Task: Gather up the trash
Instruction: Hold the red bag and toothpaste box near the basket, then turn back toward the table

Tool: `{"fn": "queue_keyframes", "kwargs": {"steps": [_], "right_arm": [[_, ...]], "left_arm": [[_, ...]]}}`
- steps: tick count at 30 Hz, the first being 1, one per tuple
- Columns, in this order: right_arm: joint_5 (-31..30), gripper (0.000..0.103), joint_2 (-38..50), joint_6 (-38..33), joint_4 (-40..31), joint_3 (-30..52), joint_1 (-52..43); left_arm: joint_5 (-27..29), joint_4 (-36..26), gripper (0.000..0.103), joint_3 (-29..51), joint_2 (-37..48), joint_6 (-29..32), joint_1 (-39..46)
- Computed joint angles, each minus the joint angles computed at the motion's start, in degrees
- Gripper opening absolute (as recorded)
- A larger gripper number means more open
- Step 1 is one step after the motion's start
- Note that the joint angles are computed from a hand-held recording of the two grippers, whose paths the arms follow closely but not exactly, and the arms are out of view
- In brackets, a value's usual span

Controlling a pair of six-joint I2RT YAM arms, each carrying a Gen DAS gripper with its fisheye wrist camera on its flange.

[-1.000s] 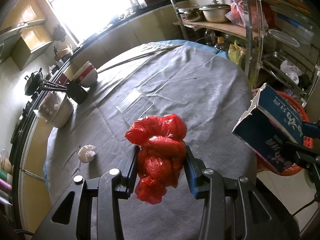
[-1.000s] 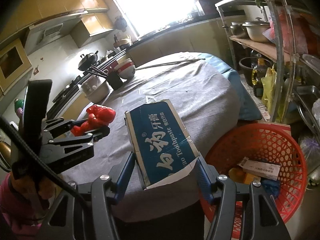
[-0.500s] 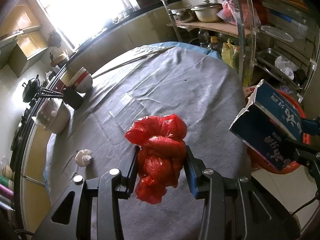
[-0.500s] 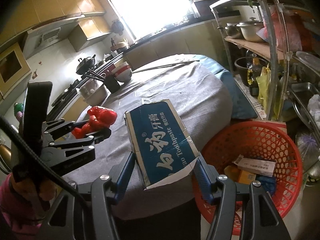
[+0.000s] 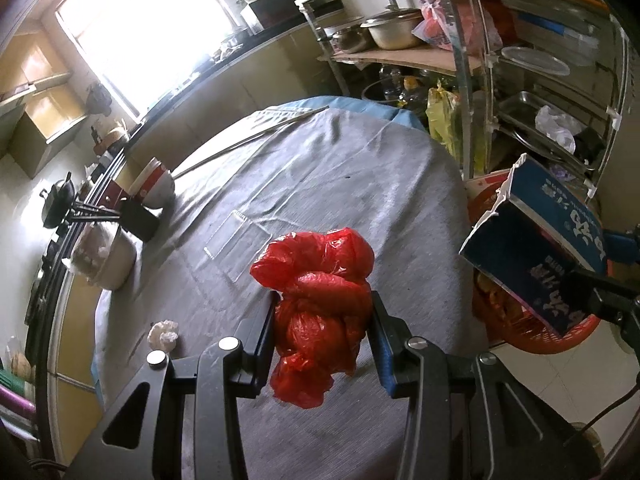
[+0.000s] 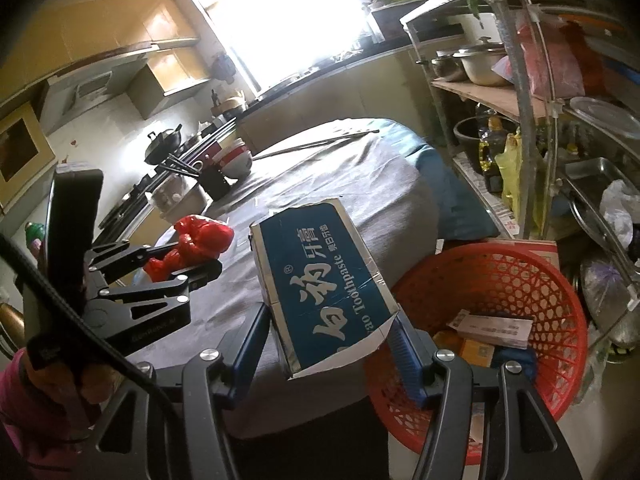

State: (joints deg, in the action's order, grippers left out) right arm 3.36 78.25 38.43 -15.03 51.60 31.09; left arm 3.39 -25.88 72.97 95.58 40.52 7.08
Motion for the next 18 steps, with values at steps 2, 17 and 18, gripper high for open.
{"fn": "queue_keyframes", "kwargs": {"steps": [2,17,18], "right_arm": [[0.17,0.063,-0.88,0.19,-0.22,-0.65,-0.36],[1.03,0.063,-7.55,1.22,-1.45,-5.09,-3.58],[1.32,0.063,-8.19,1.38,-1.47,-5.5,-3.7]], "left_arm": [[-0.04,-0.18,0.044,-0.04,-0.22,-0.01,-0.67],[-1.2,1.09,0.044,-2.68,-2.89,0.1,-5.68],[-1.18,1.09,0.044,-2.76,-2.97,-0.05,-5.93]]}}
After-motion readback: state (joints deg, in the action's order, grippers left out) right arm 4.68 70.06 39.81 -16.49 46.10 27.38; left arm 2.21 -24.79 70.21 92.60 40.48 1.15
